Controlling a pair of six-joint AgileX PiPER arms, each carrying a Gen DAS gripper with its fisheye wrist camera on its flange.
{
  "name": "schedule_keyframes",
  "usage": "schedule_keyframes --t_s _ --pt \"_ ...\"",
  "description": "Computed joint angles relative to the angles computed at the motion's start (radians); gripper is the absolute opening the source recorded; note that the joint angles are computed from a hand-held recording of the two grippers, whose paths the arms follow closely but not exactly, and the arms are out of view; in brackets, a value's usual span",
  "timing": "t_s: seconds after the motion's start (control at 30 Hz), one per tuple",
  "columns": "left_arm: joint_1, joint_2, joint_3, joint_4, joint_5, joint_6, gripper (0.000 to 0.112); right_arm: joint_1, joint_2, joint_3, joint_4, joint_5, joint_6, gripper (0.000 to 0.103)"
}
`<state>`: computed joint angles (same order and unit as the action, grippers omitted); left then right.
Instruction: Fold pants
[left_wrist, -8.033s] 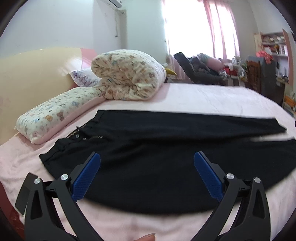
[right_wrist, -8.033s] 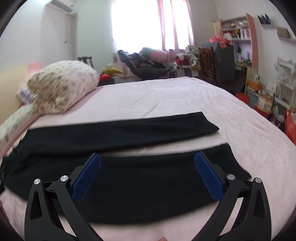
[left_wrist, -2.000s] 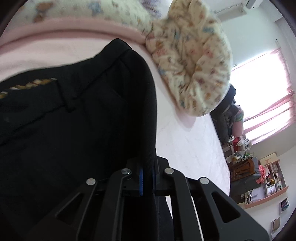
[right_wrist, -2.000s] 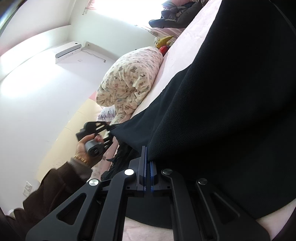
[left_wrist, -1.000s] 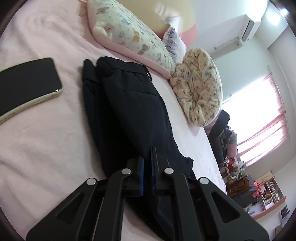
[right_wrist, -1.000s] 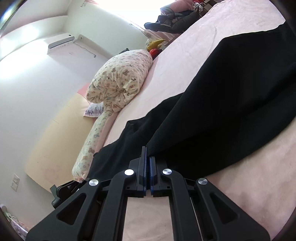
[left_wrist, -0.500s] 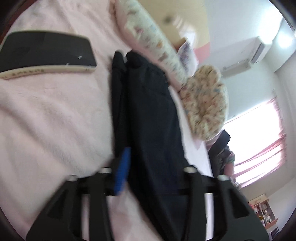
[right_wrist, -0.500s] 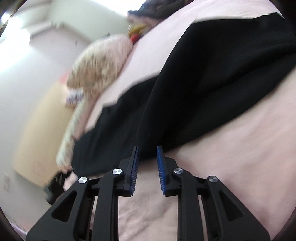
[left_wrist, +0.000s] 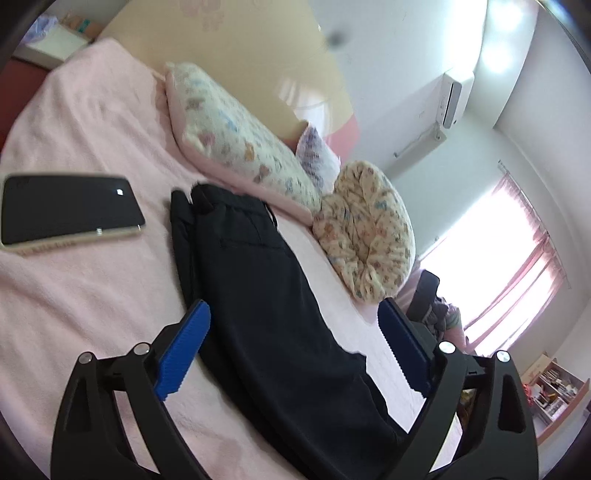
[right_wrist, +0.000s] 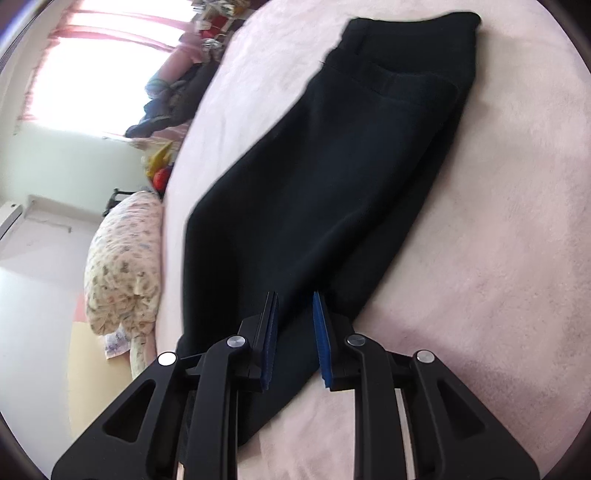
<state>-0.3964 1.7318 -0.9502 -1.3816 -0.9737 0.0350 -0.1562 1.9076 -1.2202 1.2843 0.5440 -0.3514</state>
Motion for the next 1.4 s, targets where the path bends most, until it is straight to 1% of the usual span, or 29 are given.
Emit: schedule_keyframes --t_s 0.03,0.13,0.2,0.27,0.3,0.33,0.37,0.4,0.43,0.53,0.57,0.6,0.63,0.67,0.7,0.73,0.77,0.8,0.83,0.9,0.93,0.97,1.03,1.07,1.13,1.2,1.27,1.3,1.4 --pt "-0.009 0.0 0.0 0.0 -0.026 0.007 0.094 0.001 0.003 -0.002 -0.016 0.0 0.021 0.021" --pt "-0.015 -0.003 -0.002 0.01 -0.057 0.029 0.095 -0.007 0.012 -0.01 -0.033 -0.018 0.035 0.021" --pt "-0.017 0.001 -0.009 0.011 -0.06 0.047 0.095 -0.01 -0.003 0.005 -0.037 -0.048 0.03 0.021" --pt "-0.019 0.0 -0.008 0.013 -0.058 0.05 0.095 -0.012 0.015 -0.018 -0.061 -0.065 0.047 0.02" --pt "-0.014 -0.001 -0.011 0.016 -0.048 0.053 0.095 -0.016 0.026 -0.027 -0.051 -0.06 0.035 0.018" --pt "-0.011 -0.001 -0.011 0.019 -0.041 0.052 0.095 -0.022 0.038 -0.044 -0.065 -0.054 0.042 0.013" --pt "-0.007 -0.001 -0.01 0.026 -0.031 0.05 0.095 -0.014 0.039 -0.056 -0.119 -0.07 0.076 0.007" --pt "-0.002 -0.001 -0.012 0.03 -0.019 0.056 0.095 -0.011 0.031 -0.06 -0.158 -0.081 0.092 0.004" --pt "0.0 0.001 -0.014 0.031 -0.015 0.06 0.095 -0.008 0.025 -0.074 -0.189 -0.093 0.099 0.003" --pt "0.003 0.006 -0.02 0.035 -0.005 0.071 0.095 0.003 -0.043 -0.092 -0.27 -0.177 0.092 0.003" --pt "0.003 0.008 -0.021 0.035 -0.004 0.072 0.095 0.003 -0.078 -0.086 -0.303 -0.229 0.08 0.003" --pt "0.005 0.009 -0.023 0.035 -0.001 0.074 0.095 0.0 -0.098 -0.088 -0.351 -0.262 0.093 0.002" --pt "0.007 0.011 -0.024 0.036 0.003 0.073 0.095 -0.013 -0.114 -0.09 -0.398 -0.276 0.101 0.002" --pt "0.01 0.012 -0.025 0.036 0.009 0.07 0.095 -0.031 -0.109 -0.1 -0.458 -0.261 0.15 0.002" --pt "0.013 0.012 -0.026 0.036 0.013 0.068 0.095 -0.04 -0.094 -0.117 -0.546 -0.238 0.238 0.002" --pt "0.016 0.013 -0.026 0.037 0.019 0.065 0.095 -0.053 -0.065 -0.144 -0.616 -0.193 0.311 0.002" --pt "0.019 0.013 -0.027 0.038 0.027 0.063 0.096 -0.079 -0.015 -0.165 -0.647 -0.119 0.348 0.002" --pt "0.022 0.012 -0.027 0.037 0.035 0.062 0.095 -0.1 0.017 -0.176 -0.637 -0.063 0.349 0.003" --pt "0.025 0.011 -0.025 0.04 0.04 0.058 0.096 -0.123 0.033 -0.16 -0.587 -0.025 0.31 0.003" --pt "0.023 0.01 -0.024 0.039 0.038 0.06 0.096 -0.165 0.021 -0.096 -0.397 -0.013 0.131 0.004" --pt "0.023 0.009 -0.023 0.039 0.037 0.061 0.096 -0.188 0.01 -0.074 -0.335 0.015 0.052 0.005" --pt "0.024 0.009 -0.022 0.041 0.038 0.06 0.096 -0.203 0.0 -0.061 -0.306 0.037 0.013 0.009" --pt "0.027 0.008 -0.023 0.042 0.048 0.059 0.096 -0.249 -0.021 -0.061 -0.315 0.111 0.028 0.014" --pt "0.03 0.008 -0.023 0.045 0.057 0.056 0.096 -0.266 -0.039 -0.057 -0.333 0.126 0.056 0.022" --pt "0.034 0.006 -0.02 0.052 0.071 0.047 0.096 -0.308 -0.087 -0.031 -0.33 0.119 0.062 0.024" --pt "0.037 0.003 -0.015 0.058 0.078 0.036 0.096 -0.329 -0.12 -0.02 -0.335 0.078 0.073 0.024" --pt "0.038 0.002 -0.013 0.062 0.08 0.032 0.096 -0.336 -0.138 -0.042 -0.417 0.037 0.149 0.024" --pt "0.039 0.002 -0.012 0.063 0.081 0.031 0.096 -0.335 -0.134 -0.058 -0.433 0.032 0.161 0.024" --pt "0.039 0.004 -0.015 0.062 0.083 0.039 0.096 -0.304 -0.083 -0.16 -0.562 0.035 0.259 0.024"
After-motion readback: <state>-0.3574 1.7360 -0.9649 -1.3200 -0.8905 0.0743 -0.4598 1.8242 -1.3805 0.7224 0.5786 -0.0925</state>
